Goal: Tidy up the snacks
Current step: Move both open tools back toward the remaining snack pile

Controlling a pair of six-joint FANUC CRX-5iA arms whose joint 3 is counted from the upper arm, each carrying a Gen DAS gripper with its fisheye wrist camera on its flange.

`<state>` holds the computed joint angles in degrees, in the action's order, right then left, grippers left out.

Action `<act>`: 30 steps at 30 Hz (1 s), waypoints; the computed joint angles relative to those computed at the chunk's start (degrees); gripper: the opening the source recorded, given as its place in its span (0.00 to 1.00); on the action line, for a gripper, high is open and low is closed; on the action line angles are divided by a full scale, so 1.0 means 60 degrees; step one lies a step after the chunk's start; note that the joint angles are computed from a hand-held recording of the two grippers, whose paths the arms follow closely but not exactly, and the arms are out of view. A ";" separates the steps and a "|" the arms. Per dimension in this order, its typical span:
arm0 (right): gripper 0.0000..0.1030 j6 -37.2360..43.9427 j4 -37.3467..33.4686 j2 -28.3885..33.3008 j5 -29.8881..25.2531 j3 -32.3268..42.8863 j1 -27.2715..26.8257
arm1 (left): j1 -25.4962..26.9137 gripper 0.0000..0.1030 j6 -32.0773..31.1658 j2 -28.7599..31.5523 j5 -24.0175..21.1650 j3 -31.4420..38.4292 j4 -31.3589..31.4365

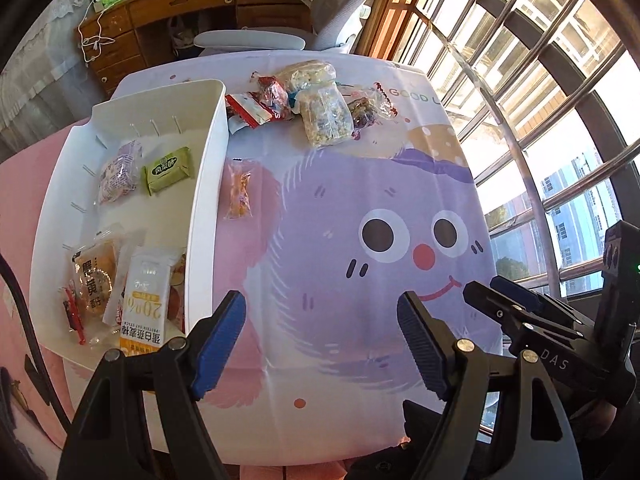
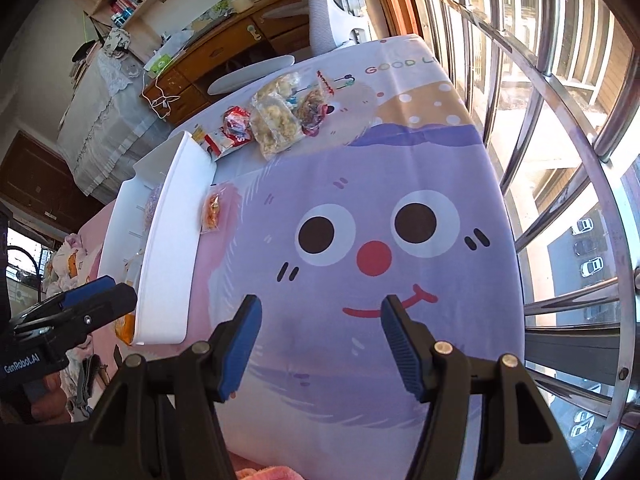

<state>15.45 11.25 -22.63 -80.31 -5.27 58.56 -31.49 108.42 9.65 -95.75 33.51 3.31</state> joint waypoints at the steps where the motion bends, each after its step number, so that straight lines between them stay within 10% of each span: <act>1: 0.61 0.0046 -0.0018 -0.0035 0.0048 -0.0054 -0.0101 | -0.0007 0.75 0.0031 0.0206 -0.0106 0.0208 -0.0039; 30: 0.61 0.4757 -0.2465 0.2760 0.2490 0.1586 -0.4670 | 0.0595 0.76 0.1055 0.4638 0.0289 0.4951 -0.0112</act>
